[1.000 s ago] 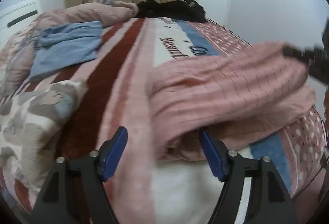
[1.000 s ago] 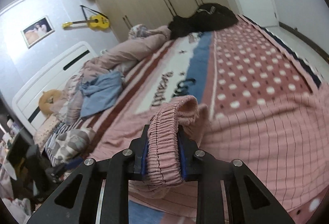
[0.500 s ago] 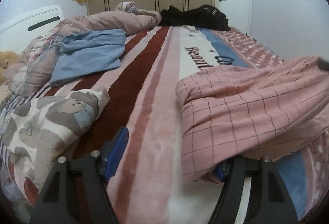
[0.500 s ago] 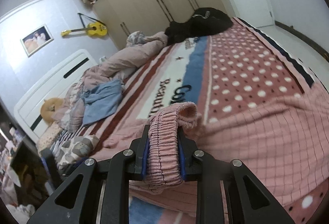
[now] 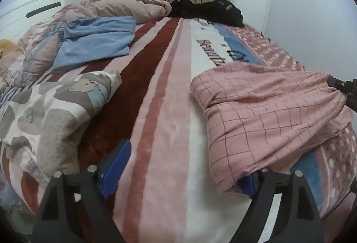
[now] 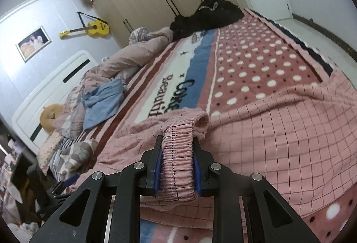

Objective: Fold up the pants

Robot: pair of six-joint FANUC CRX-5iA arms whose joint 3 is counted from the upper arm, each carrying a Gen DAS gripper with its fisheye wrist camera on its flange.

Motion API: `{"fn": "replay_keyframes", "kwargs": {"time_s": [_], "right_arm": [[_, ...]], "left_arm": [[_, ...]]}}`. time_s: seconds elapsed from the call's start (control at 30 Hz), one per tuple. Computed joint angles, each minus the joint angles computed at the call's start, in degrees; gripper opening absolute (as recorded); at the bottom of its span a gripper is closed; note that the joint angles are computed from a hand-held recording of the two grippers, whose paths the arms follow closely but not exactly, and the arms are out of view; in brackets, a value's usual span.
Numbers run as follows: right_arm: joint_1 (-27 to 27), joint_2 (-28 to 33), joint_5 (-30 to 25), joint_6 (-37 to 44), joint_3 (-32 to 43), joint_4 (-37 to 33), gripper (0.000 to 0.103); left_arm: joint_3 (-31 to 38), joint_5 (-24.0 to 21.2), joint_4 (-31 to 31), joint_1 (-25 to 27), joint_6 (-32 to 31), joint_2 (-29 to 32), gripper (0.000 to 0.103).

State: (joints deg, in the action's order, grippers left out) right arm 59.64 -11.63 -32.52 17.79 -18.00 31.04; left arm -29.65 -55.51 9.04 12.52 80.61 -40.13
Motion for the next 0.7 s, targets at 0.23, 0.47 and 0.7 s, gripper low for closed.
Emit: {"fn": "replay_keyframes", "kwargs": {"time_s": [0.23,0.47,0.7], "right_arm": [[0.10,-0.86,-1.08,-2.37,-4.11,-2.80,0.017],[1.53,-2.98,-1.13,-5.53,-7.45,-1.26,0.017],[0.01,-0.93,-2.89,-0.55,-3.95,-3.79,0.025]], "left_arm": [[-0.20,-1.92,0.68,-0.42,-0.85,1.13,0.084],[-3.86,-9.24,16.26,10.08,-15.49,-2.84,0.084],[-5.07,-13.01,28.49,17.64,-22.53,-4.47,0.084]]}}
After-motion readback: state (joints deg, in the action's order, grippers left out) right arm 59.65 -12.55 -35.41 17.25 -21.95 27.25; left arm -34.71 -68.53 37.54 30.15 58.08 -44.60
